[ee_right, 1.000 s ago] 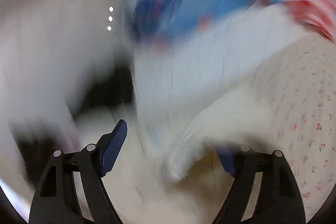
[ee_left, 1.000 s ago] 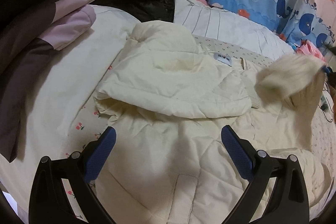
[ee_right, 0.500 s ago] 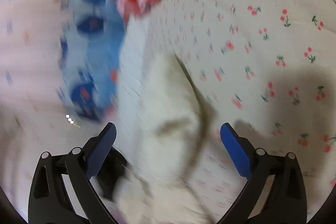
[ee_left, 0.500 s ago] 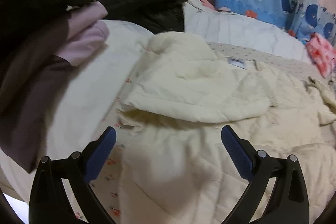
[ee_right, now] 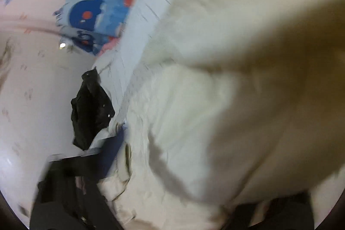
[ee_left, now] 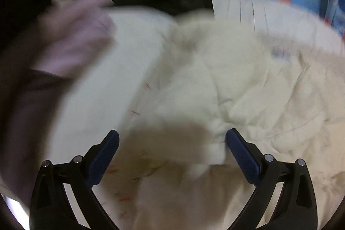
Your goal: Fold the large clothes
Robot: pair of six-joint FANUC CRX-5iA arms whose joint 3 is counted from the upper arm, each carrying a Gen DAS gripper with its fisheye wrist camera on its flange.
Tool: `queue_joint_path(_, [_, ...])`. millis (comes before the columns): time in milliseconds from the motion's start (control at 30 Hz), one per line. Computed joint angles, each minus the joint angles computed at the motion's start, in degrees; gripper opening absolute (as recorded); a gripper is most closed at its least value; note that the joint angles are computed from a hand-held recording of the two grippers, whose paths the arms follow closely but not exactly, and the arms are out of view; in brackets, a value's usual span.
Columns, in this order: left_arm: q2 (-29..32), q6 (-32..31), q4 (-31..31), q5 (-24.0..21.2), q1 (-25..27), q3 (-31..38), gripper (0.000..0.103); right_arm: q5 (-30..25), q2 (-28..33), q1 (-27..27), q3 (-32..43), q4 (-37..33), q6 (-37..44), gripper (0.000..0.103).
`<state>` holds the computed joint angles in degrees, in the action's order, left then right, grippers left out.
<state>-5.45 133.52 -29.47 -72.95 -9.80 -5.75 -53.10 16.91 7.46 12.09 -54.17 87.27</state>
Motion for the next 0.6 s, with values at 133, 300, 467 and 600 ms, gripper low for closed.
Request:
queue_joint_path(133, [6.08, -3.01, 3.01, 3.80, 2.53, 2.60, 0.090, 5.01, -2.57, -0.91, 1.42, -0.95, 6.08, 0.011])
queue_joint_path(300, [7.02, -1.14, -0.54, 9.33, -0.30, 7.72, 0.074, 13.08, -7.23, -1.59, 1.94, 5.33, 6.03, 0.011])
queue_joint_path(467, [12.89, -7.05, 6.45, 6.87, 1.07, 10.98, 0.074, -8.97, 0.83, -5.79, 8.53, 16.05, -10.39, 0.039])
queue_joint_path(600, [2.07, -12.09, 10.89, 11.23, 1.73, 1.46, 0.083, -16.49, -7.53, -11.86, -0.88, 12.86, 2.43, 0.068])
